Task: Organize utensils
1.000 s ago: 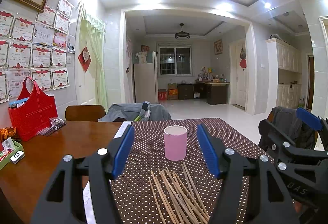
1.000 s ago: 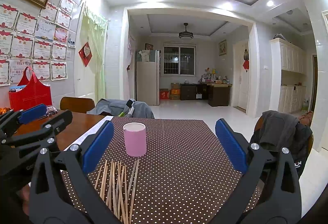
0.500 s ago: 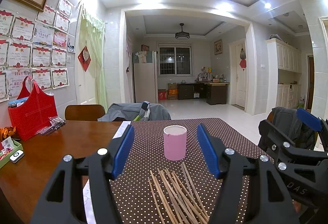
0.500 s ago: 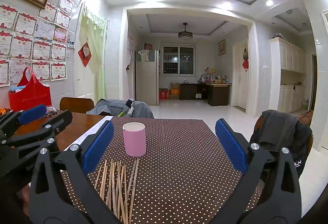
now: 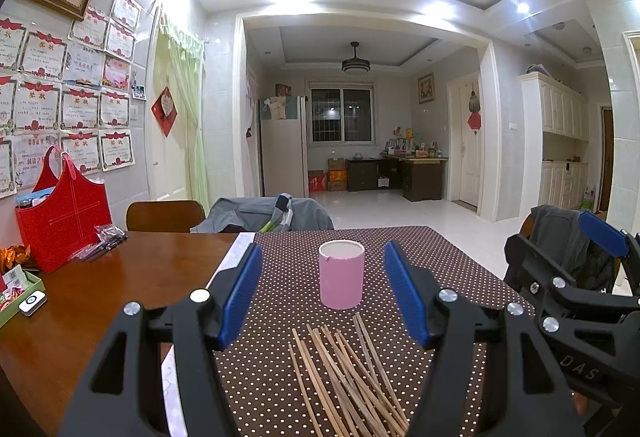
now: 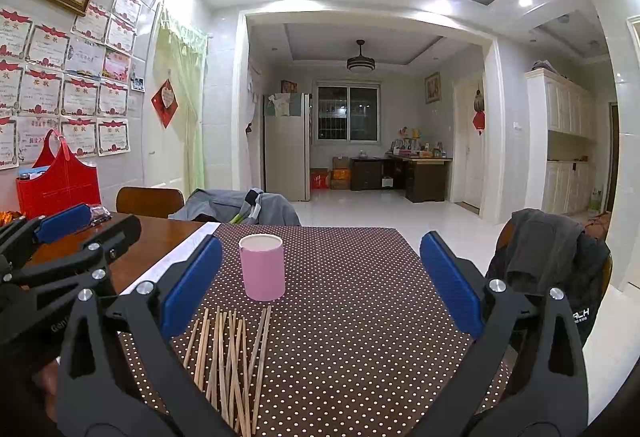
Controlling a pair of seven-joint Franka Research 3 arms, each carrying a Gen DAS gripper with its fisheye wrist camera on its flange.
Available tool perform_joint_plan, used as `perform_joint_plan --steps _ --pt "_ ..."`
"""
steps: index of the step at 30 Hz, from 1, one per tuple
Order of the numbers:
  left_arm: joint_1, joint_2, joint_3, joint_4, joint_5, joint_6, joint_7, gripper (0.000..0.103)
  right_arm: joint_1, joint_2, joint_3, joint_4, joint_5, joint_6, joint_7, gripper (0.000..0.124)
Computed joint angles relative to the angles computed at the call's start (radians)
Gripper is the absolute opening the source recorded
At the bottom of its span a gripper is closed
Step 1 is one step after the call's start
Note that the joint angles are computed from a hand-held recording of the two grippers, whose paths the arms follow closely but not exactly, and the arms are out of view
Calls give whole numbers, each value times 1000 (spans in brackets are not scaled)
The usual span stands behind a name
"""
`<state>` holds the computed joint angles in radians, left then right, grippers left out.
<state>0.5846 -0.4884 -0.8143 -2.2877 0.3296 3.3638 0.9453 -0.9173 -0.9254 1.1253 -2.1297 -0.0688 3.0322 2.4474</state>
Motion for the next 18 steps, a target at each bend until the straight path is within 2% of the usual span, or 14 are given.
perform_joint_plan --steps 18 --pt "-4 5 3 1 4 -3 0 63 4 1 4 -6 -2 -4 9 97"
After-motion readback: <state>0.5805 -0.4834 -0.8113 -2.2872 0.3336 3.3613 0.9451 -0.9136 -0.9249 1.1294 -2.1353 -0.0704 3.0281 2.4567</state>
